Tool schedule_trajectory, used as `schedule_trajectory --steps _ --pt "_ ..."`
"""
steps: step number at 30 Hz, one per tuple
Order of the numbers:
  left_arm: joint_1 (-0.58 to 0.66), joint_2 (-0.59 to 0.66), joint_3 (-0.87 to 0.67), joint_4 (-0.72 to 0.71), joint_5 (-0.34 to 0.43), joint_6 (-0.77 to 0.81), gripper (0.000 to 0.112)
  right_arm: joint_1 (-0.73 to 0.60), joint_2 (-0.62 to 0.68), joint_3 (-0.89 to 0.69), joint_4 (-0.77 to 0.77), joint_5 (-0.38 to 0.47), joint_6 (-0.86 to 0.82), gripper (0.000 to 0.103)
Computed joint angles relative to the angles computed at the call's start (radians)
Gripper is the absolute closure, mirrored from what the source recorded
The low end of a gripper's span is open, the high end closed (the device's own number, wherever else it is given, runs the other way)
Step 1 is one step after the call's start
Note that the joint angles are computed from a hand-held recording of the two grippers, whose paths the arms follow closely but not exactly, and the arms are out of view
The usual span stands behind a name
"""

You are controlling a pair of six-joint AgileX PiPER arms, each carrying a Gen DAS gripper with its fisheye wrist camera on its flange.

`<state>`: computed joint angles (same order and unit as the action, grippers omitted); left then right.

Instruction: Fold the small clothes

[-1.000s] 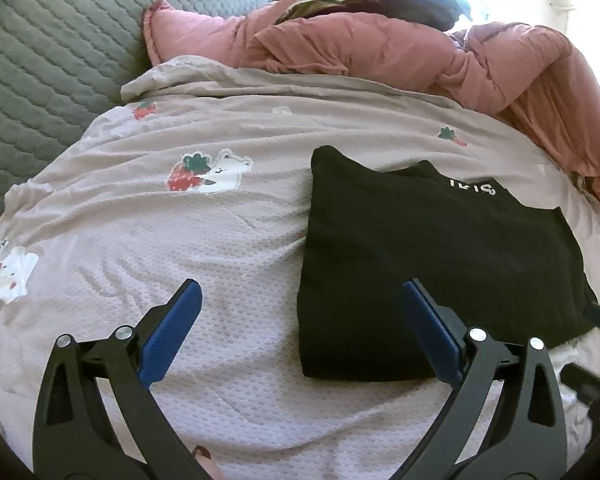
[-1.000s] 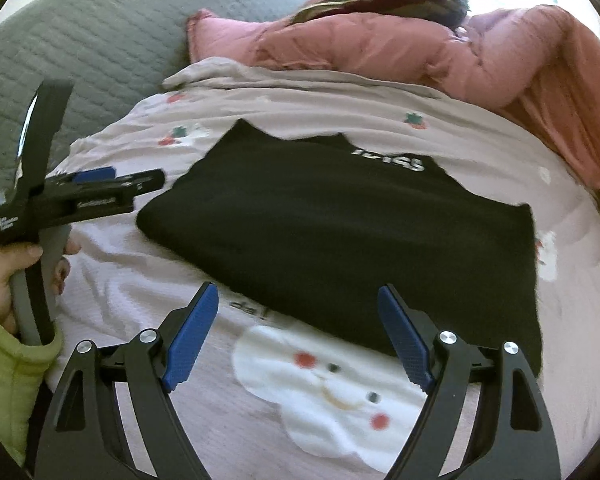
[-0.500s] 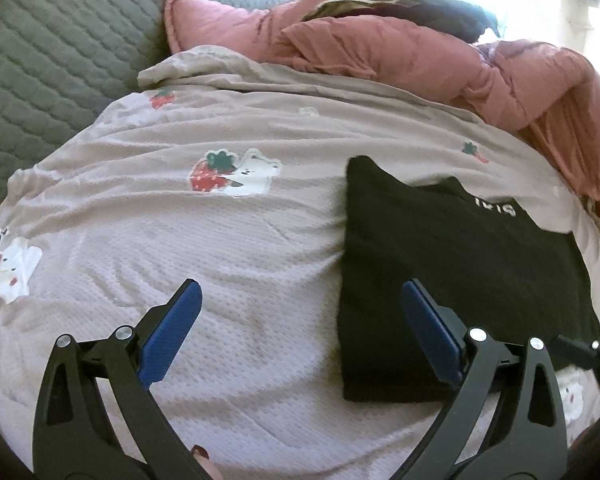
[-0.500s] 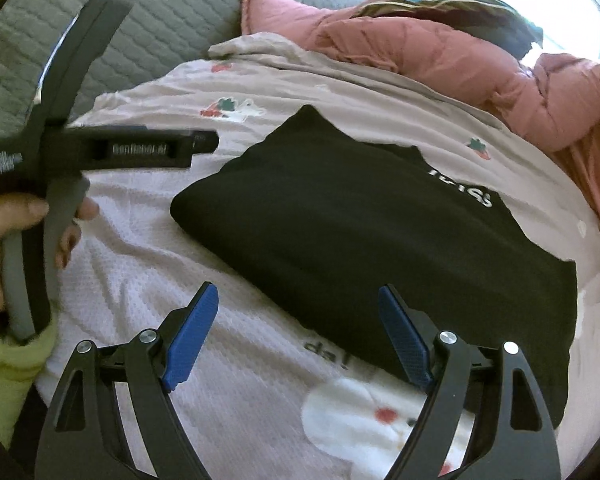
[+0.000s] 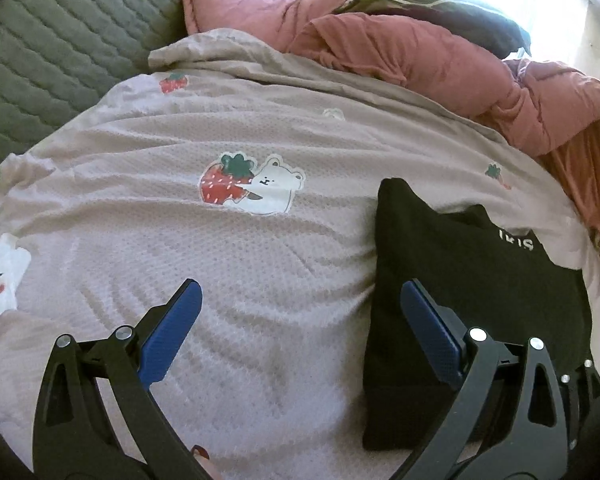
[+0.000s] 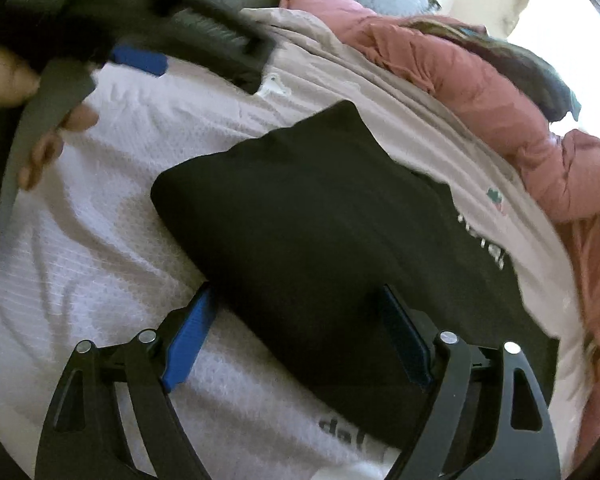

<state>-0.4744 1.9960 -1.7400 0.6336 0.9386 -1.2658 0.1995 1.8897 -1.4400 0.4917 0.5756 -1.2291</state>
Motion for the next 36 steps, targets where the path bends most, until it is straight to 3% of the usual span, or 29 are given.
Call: schedule_trajectory --steps 3,9,11,14,16,18,21,24,26,28,36 --pt "0.01 0.043 -0.079 -0.011 0.038 0.041 0.019 0.026 -0.003 0.042 0.019 -0.104 -0.062 0.01" --pt "0.029 0.109 -0.179 -0.057 0.067 0.111 0.019 0.052 0.021 0.052 0.084 -0.195 -0.14 0.011" --pt "0.037 0.127 -0.201 -0.073 0.074 0.143 0.019 0.055 0.028 0.055 0.136 -0.222 -0.202 0.02" --pt "0.045 0.132 -0.198 -0.089 0.071 0.151 0.019 0.05 0.013 0.078 0.236 -0.217 -0.325 0.042" --pt "0.049 0.13 -0.192 -0.097 0.063 0.148 0.019 0.04 -0.005 0.109 0.362 -0.222 -0.468 0.064" --pt "0.052 0.129 -0.19 -0.115 0.055 0.156 0.019 0.017 -0.026 0.128 0.484 -0.183 -0.591 0.083" --pt "0.067 0.109 -0.159 -0.162 0.001 0.152 0.019 -0.029 -0.024 0.096 0.508 -0.086 -0.569 0.088" --pt "0.092 0.057 -0.081 -0.255 -0.144 0.154 0.019 -0.066 -0.009 0.045 0.49 0.003 -0.494 0.091" --pt "0.124 0.046 -0.06 -0.42 -0.25 0.25 0.019 -0.087 0.002 0.01 0.487 0.053 -0.447 0.091" --pt "0.147 0.058 -0.069 -0.554 -0.301 0.339 0.019 -0.103 0.002 -0.003 0.5 0.079 -0.438 0.093" --pt "0.136 0.208 -0.334 -0.694 -0.171 0.45 0.019 -0.158 0.001 -0.022 0.55 0.145 -0.445 0.095"
